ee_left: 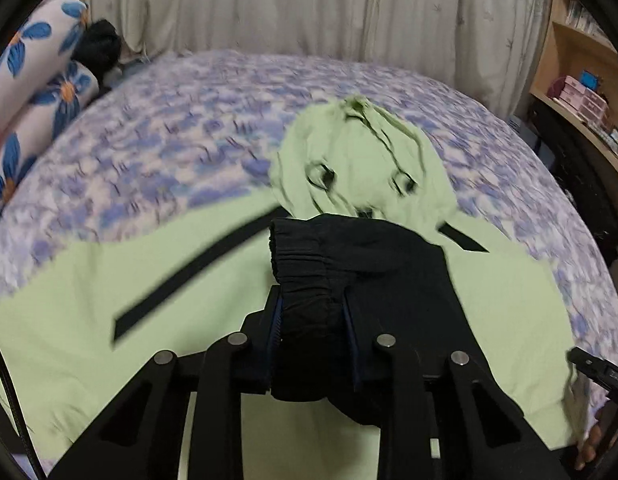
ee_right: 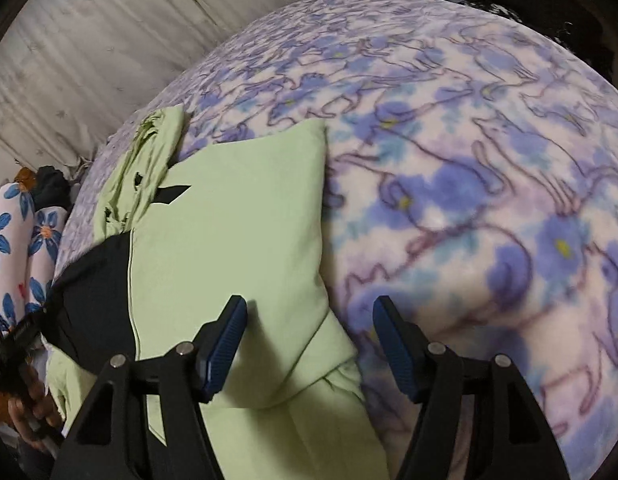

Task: Fold large clothes
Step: 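Lay the sleeve flat on the jacket front and open the right gripper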

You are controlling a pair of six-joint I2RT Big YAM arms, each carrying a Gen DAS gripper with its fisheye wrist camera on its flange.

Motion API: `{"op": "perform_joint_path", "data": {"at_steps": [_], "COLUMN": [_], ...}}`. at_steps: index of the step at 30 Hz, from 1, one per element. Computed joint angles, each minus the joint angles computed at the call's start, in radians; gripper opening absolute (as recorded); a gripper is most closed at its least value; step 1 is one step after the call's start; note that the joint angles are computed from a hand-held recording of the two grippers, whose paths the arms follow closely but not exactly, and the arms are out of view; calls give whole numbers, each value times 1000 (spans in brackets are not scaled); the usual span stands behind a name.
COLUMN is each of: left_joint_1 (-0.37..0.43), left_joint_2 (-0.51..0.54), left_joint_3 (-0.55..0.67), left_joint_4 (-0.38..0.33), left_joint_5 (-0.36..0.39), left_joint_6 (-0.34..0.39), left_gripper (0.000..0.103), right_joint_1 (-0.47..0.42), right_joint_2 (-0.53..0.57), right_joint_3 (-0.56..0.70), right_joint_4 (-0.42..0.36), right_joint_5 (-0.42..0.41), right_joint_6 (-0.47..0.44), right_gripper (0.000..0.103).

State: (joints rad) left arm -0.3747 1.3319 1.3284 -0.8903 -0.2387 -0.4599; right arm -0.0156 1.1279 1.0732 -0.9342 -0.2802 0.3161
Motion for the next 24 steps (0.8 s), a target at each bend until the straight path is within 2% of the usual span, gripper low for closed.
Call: {"op": "perform_joint_path", "data": {"at_steps": [2,5,7,11,15,16,17,21,22,24], "left_joint_1": [18,59,84,124,105,99,91,65,60,61], "left_joint_2": [30,95,119,113,153,158,163,144,157,168], "left_joint_3": [13,31,29,-1,38,44,55,28,34,40], "left_joint_4": [-22,-95,-116,-58,-77,-78,-71,2,-15,-42], "left_joint_5": [-17,50,95,182,129,115,121,61,58,64], "left_joint_6": [7,-6,-24,-77,-44,-23,5,50,54,41], "left_gripper": [27,34,45,55,55,39,32,31,32,32], "right_joint_1": [6,7,4,9,10,14,16,17,23,23], "right_joint_2": [17,63,105,189,266,272,279,268,280,281], "right_joint_3": [17,54,85,150,203,209,219,221,227,229], "right_joint_4": [9,15,20,14,4,8,4,32,12,-5], "right_joint_5": [-12,-27,-40,-29,-25,-10,-8,102,147,165], "right_joint_6": [-2,1,9,0,1,-13,-34,-40,-47,-45], "right_gripper": [66,66,66,66,65,45,0,2,2,3]}}
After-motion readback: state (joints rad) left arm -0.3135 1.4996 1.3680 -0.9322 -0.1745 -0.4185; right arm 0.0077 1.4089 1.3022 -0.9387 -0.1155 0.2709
